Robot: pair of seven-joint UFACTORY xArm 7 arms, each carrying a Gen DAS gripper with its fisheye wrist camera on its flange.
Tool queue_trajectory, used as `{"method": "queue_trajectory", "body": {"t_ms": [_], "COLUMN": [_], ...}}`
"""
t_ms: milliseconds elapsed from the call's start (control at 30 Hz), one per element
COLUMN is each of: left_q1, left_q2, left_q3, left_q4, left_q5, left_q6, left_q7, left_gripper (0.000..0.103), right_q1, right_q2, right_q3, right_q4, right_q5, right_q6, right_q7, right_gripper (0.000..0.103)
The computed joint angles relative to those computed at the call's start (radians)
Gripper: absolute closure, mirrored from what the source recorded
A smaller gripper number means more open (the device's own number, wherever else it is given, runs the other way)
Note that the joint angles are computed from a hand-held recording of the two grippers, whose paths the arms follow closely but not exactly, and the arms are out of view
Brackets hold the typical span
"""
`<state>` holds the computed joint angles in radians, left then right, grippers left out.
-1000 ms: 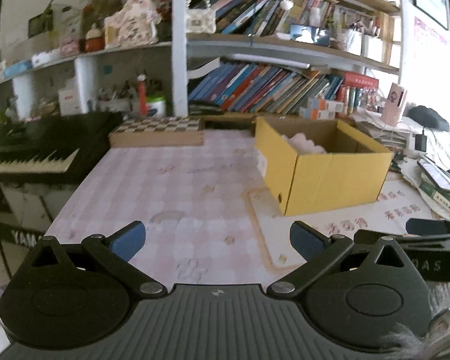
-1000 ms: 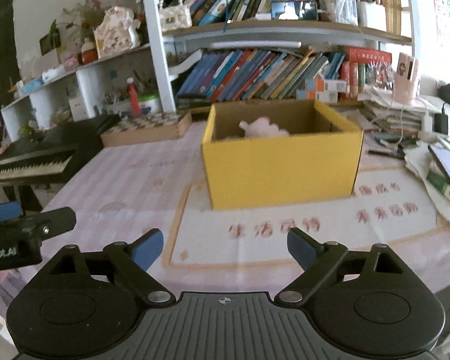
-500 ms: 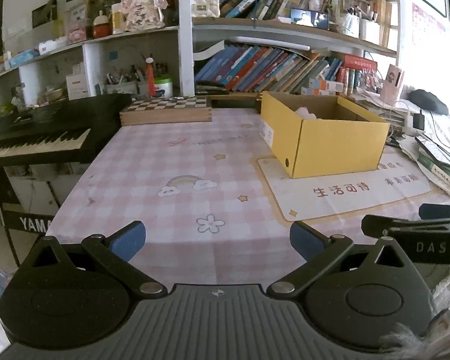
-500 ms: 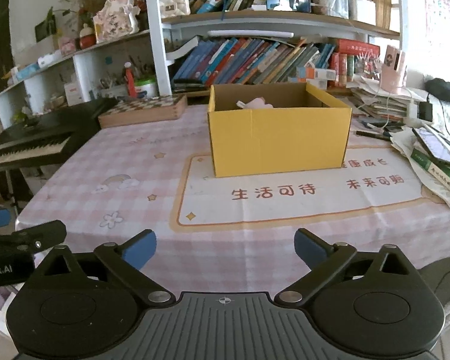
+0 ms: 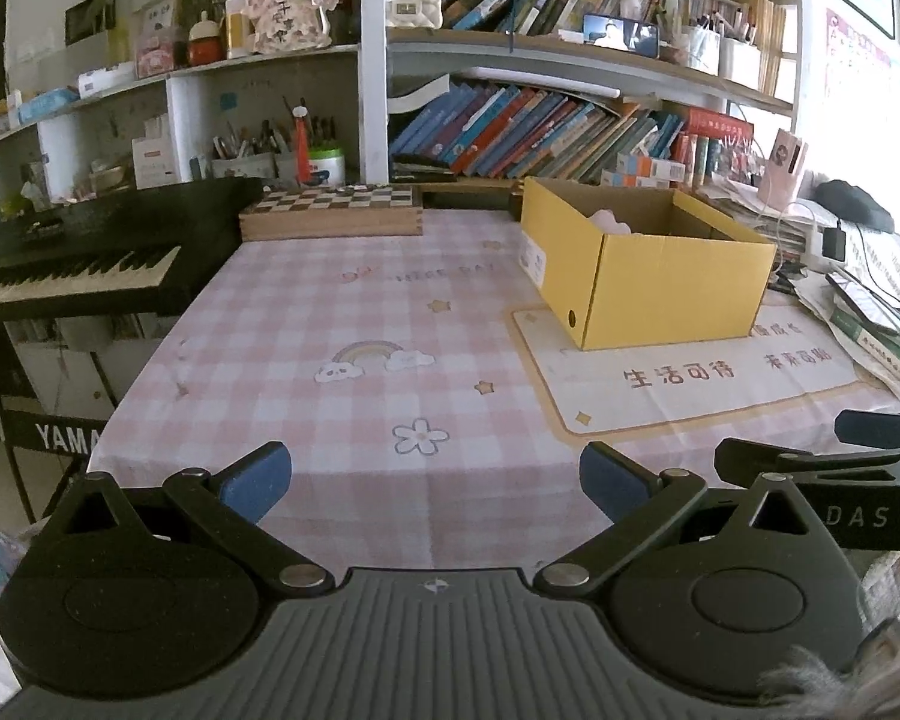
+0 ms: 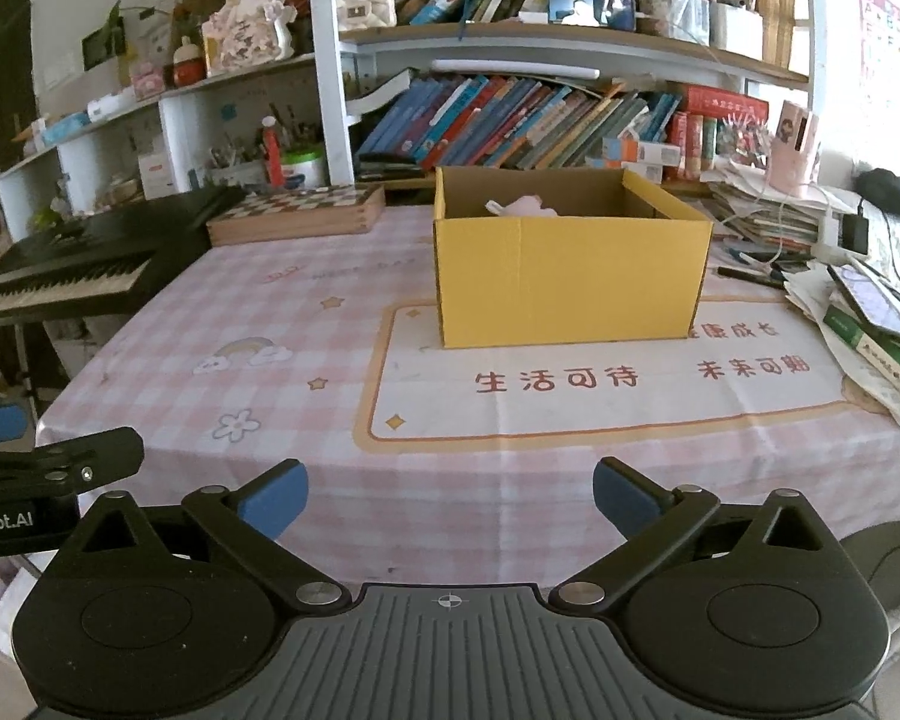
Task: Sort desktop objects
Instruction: 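Withdraw both open tools from the yellow box back over the table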
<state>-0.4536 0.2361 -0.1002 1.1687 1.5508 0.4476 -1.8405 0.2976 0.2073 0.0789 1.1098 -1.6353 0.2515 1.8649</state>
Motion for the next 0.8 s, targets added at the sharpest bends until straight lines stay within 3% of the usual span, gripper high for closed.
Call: {"method": "queue_trajectory", "body": {"t_ms": [567,800], "left_q1": [-0.009,-0.016], "left_q2": [0.013,0.02], "left_q3": [0.007,0.008], "left_q4": [0.011,0.015], "left_q5": [-0.026,0.021], "left_q6": [-0.005,-0.002], "left_q7": [0.017,-0.034], "left_gripper": [0.0,0.0], "right_q1": [0.001,0.005], "right_q2": [0.004,0.008], "right_q3": [-0.007,-0.013], "right_q4": [0.0,0.001], "right_q5": [0.036,0.059], "right_q6": [-0.012,-0.018], "right_q7": [-0.047,-0.068], "right_gripper": [0.0,0.0]}}
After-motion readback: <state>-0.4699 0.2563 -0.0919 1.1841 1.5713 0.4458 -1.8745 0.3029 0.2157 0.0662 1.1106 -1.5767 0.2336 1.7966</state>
